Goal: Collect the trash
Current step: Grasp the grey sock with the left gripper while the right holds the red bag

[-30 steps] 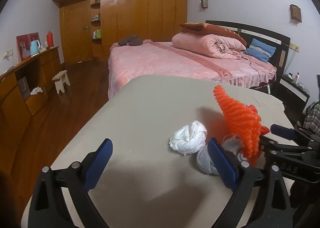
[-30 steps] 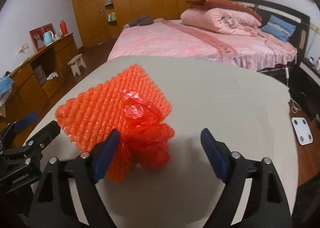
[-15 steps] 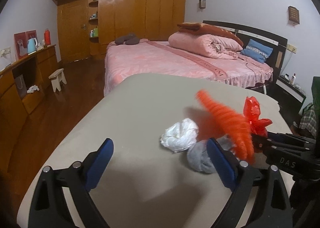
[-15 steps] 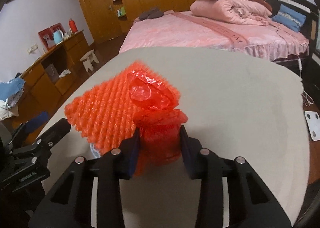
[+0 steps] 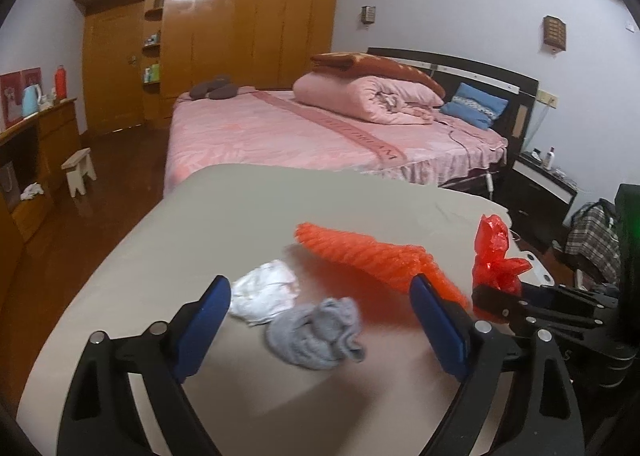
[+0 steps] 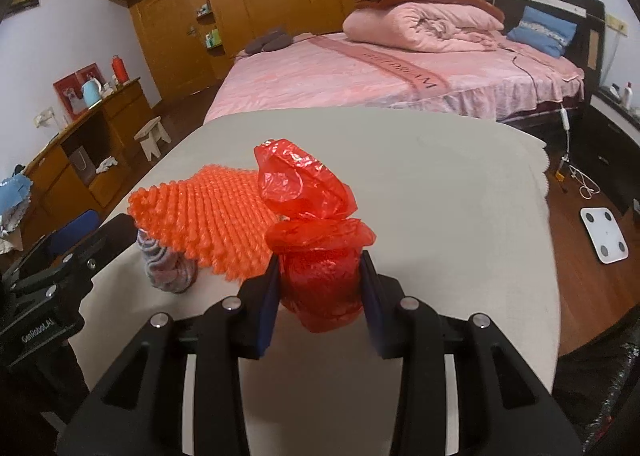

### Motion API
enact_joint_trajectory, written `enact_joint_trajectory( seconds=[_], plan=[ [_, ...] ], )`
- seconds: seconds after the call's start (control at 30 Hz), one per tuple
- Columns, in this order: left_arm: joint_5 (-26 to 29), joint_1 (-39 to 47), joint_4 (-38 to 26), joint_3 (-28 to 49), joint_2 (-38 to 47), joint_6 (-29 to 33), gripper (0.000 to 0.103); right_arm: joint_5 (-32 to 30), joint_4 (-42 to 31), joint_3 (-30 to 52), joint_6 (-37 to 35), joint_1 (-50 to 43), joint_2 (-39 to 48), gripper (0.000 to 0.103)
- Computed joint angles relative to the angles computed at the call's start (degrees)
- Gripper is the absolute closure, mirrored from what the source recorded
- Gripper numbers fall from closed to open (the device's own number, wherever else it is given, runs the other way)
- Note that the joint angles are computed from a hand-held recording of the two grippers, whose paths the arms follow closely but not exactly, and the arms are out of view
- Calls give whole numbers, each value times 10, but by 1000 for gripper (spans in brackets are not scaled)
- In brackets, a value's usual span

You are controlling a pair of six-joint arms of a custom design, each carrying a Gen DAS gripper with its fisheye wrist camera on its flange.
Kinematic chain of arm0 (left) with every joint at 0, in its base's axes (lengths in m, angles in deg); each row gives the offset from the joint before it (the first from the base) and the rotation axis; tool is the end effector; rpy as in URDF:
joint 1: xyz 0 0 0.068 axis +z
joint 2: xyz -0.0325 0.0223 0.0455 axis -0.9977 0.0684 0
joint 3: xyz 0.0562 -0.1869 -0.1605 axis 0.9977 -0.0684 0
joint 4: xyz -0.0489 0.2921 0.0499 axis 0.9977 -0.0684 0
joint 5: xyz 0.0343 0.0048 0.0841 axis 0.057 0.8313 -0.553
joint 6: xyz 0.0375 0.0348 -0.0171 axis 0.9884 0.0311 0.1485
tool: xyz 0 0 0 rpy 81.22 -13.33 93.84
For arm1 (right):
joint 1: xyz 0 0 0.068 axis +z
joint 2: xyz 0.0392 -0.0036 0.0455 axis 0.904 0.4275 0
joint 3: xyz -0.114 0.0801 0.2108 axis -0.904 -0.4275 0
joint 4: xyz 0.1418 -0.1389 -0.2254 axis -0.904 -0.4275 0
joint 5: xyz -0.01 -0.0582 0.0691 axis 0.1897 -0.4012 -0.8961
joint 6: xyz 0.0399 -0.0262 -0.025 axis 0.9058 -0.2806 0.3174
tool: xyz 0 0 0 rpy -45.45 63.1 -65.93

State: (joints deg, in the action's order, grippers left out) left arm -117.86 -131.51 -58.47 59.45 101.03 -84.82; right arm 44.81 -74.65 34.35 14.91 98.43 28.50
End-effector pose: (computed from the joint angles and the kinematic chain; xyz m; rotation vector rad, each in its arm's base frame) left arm 0.1700 -0.1412 0.0992 -0.1637 2.1386 -0.0507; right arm 0.2522 0.1681 0.0774 -0.3958 2.3143 0.4108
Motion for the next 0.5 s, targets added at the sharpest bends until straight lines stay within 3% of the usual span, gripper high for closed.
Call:
enact_joint_trajectory(
  seconds=[0.3,0.5],
  plan=[
    [0,-22,-1,25,71,-23,14,-8,-5,-27,-10,-41,-31,67],
    [49,13,15,39,144,-49,23,-8,1,-38,-5,-33,-22,67]
  ],
)
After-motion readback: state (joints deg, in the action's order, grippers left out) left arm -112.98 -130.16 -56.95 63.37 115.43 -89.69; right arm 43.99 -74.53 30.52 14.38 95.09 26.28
